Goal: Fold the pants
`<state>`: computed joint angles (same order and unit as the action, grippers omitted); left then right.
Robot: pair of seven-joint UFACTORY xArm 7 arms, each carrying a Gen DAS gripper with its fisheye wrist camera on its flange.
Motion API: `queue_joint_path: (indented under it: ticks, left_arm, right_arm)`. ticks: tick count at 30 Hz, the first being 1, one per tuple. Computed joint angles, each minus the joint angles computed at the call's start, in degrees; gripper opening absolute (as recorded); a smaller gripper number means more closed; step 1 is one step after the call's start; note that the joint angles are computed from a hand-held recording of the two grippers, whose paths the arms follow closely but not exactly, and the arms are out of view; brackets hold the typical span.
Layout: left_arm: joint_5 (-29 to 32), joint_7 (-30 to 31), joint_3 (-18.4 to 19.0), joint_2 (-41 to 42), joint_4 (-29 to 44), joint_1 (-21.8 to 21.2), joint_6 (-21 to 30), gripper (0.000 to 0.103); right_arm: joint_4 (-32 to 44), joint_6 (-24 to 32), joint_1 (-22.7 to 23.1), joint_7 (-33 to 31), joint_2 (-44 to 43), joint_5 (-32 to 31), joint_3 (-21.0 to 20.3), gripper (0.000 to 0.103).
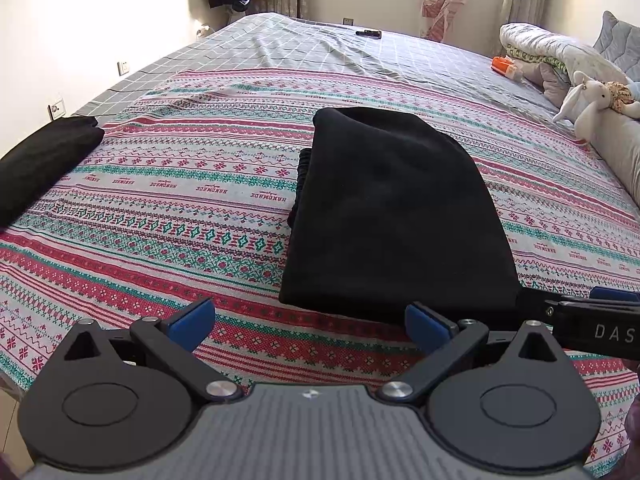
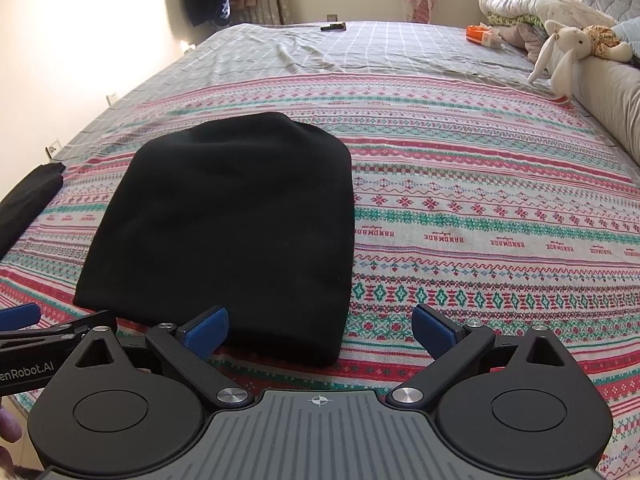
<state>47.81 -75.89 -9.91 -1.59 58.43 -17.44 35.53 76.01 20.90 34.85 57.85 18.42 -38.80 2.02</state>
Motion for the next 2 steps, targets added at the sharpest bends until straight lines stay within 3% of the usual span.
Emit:
queue_joint_path:
  ticks: [2]
  left_arm:
    - [-0.17,0.55,0.13,-0.1,-0.11,0.09,-0.55,0.103]
  right_arm:
    - [-0.07,0.05,-0.01,-0.02,-0.07,0.08,0.02,0.099]
